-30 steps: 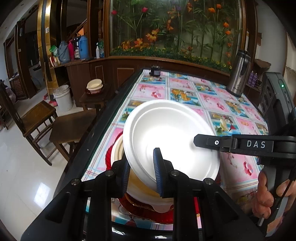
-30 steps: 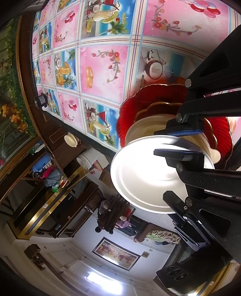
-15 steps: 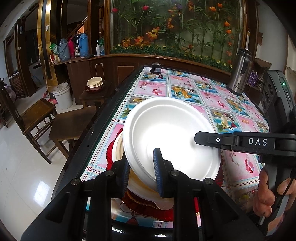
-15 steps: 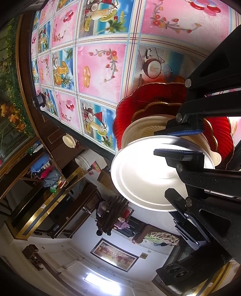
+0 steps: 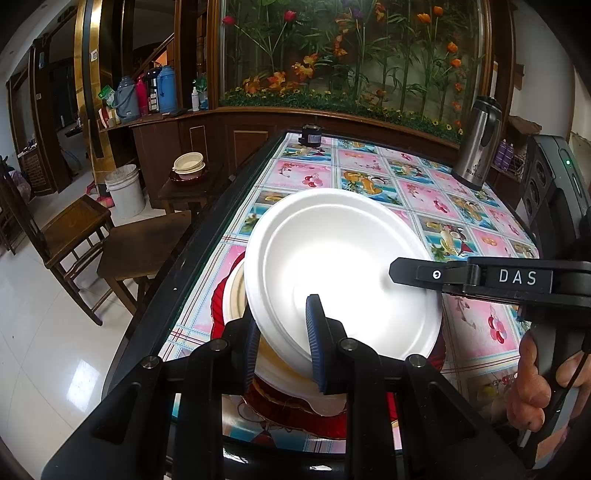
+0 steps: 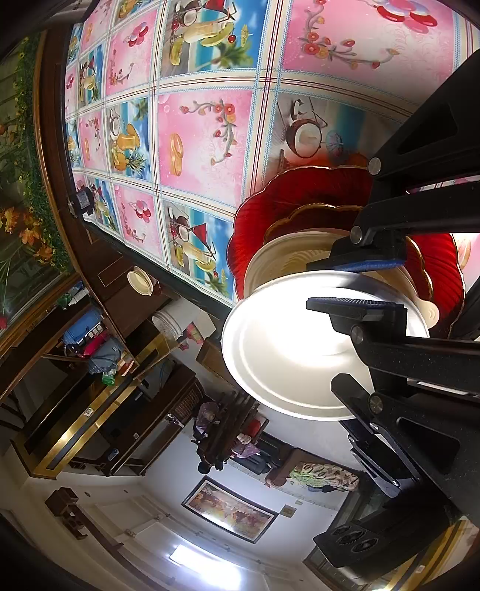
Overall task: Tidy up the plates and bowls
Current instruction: 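Lower the white bowl onto the stack and open the left tool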
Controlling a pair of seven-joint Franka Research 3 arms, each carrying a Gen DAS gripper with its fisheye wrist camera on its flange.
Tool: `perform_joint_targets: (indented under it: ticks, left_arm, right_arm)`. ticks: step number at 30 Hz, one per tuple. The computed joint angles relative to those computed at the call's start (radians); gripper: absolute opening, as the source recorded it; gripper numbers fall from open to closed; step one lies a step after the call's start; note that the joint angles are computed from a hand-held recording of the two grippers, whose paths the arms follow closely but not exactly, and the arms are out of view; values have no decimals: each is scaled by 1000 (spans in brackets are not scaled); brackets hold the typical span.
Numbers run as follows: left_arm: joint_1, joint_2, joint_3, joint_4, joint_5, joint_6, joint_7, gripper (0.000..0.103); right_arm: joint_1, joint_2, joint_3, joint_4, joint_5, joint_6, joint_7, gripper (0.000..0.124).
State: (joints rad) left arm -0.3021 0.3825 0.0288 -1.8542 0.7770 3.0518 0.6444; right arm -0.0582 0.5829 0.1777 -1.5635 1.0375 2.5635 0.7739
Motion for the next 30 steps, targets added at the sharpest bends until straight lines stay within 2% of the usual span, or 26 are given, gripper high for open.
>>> perform_joint_targets:
  ticks: [12,30]
  left_arm:
    - [17,11,-21,4,-46,0,46,20]
    - [10,16,-14,2,-79,0,74,21]
  right_arm:
    - [1,1,-1,-1,-5,0,13,15]
    - [3,14,1,11,-26,7,27,15]
